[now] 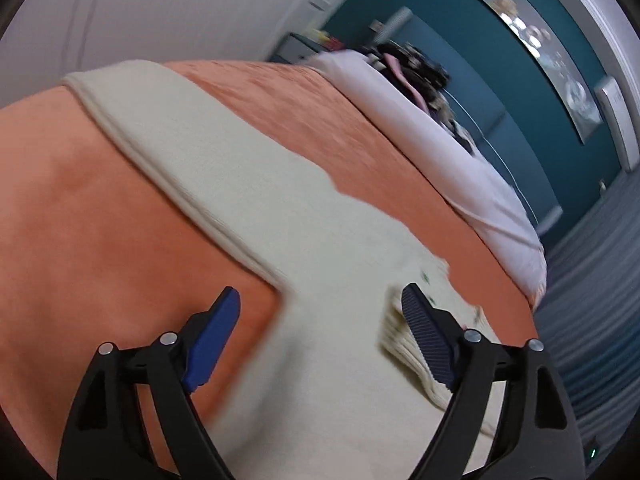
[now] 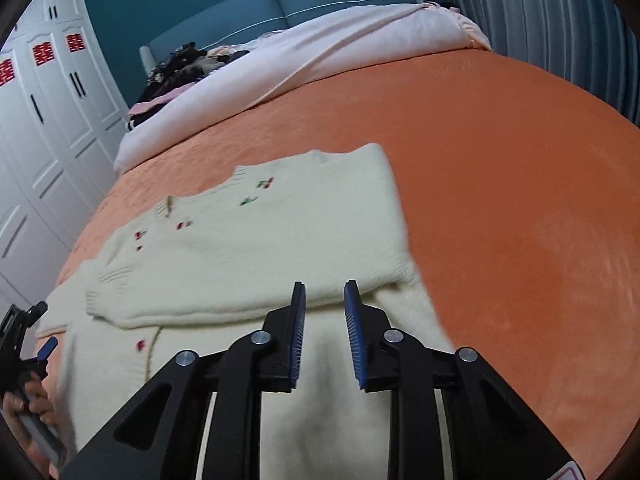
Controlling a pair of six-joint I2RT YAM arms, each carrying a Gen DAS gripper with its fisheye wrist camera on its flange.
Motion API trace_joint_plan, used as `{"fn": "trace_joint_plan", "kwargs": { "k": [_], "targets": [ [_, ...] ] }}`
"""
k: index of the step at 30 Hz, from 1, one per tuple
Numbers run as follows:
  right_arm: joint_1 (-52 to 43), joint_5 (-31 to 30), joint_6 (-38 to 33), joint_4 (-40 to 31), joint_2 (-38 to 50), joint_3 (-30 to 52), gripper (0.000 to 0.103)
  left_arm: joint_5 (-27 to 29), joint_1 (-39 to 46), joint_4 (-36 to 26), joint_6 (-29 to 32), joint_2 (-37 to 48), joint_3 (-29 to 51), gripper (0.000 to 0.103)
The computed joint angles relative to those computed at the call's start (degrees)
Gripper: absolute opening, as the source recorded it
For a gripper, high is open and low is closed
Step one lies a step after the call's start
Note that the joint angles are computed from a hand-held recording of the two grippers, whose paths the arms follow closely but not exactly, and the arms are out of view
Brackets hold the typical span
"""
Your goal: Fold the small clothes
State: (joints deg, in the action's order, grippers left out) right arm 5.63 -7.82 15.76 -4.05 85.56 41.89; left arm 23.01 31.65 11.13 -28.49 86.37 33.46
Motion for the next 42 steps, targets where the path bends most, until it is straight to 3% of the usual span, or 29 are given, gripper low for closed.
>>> {"fn": "trace_joint_plan", "kwargs": {
  "k": [4, 6, 8, 11, 12, 13, 18, 21, 22, 26, 30, 33, 35, 36, 37, 38, 40, 42],
  "targets": [
    [8.23, 4.03, 0.67, 1.9, -0.83, -6.18, 0.045, 0.17, 16.67, -9.38, 3.14, 14.58, 17.51, 0.082],
    [10.62, 7.19, 1.71, 0.93, -0.8, -5.99, 0.048, -1.52, 21.15, -12.64, 1.35, 21.14, 25.99, 0.082],
    [10.66, 6.75, 1.53, 1.15, 0.15, -5.21, 0.057, 0.5, 24.18, -13.57, -1.8, 26.63, 31.95, 0.075],
    [10.14, 4.91, 0.92, 2.19, 2.01, -4.94, 0.064, 2.44, 25.27, -14.78, -4.53, 32.2, 37.94, 0.041],
    [9.98, 4.49, 0.58, 2.37, 2.18, -4.97, 0.065, 2.54, 25.06, -16.7, -4.4, 33.7, 40.26, 0.019],
    [10.45, 4.87, 0.56, 2.77, 2.05, -5.43, 0.067, 3.24, 24.66, -18.31, -4.42, 34.95, 42.11, 0.012],
    [11.01, 4.44, 0.33, 5.31, 1.61, -7.7, 0.073, 3.36, 22.89, -14.99, -1.03, 27.58, 38.94, 0.008],
    [9.64, 2.07, 0.5, 6.91, 1.04, -8.88, 0.074, 6.29, 17.83, -12.31, 0.73, 17.23, 35.0, 0.006],
    [9.11, 1.18, 0.61, 7.44, 0.87, -9.26, 0.074, 7.39, 15.09, -11.47, 1.31, 13.13, 33.38, 0.0],
    [7.64, -1.33, 1.0, 8.6, 0.26, -10.15, 0.074, 7.81, -4.7, -10.79, 5.19, -1.09, 28.36, 0.0],
    [6.63, -3.14, 1.28, 9.1, -0.18, -10.63, 0.074, 0.63, -29.06, -13.38, 6.69, 0.15, 25.96, 0.0],
    [5.76, -4.71, 1.54, 9.58, -0.33, -10.94, 0.074, -6.69, -39.11, -13.31, 5.26, 5.14, 22.88, 0.003],
    [5.11, -5.9, 1.71, 10.19, -0.37, -11.28, 0.074, -10.04, -38.86, -12.35, 4.32, 7.03, 20.51, 0.007],
    [4.64, -6.73, 1.8, 10.63, -0.37, -11.51, 0.074, -12.57, -37.47, -13.02, 3.83, 7.44, 20.09, 0.021],
    [4.2, -7.51, 1.91, 11.14, -0.33, -11.77, 0.074, -15.68, -34.83, -14.06, 4.13, 7.29, 19.61, 0.044],
    [3.78, -8.24, 2.04, 11.7, -0.31, -12.08, 0.074, -20.34, -31.75, -14.72, 4.69, 7.38, 19.72, 0.053],
    [3.33, -9.06, 2.23, 12.59, -0.25, -12.53, 0.074, -30.83, -26.44, -14.19, 10.05, 8.98, 21.54, 0.082],
    [3.5, -8.81, 2.19, 12.68, -0.29, -12.6, 0.074, -39.46, -22.03, -13.4, 20.63, 14.72, 26.55, 0.085]
  ]
}}
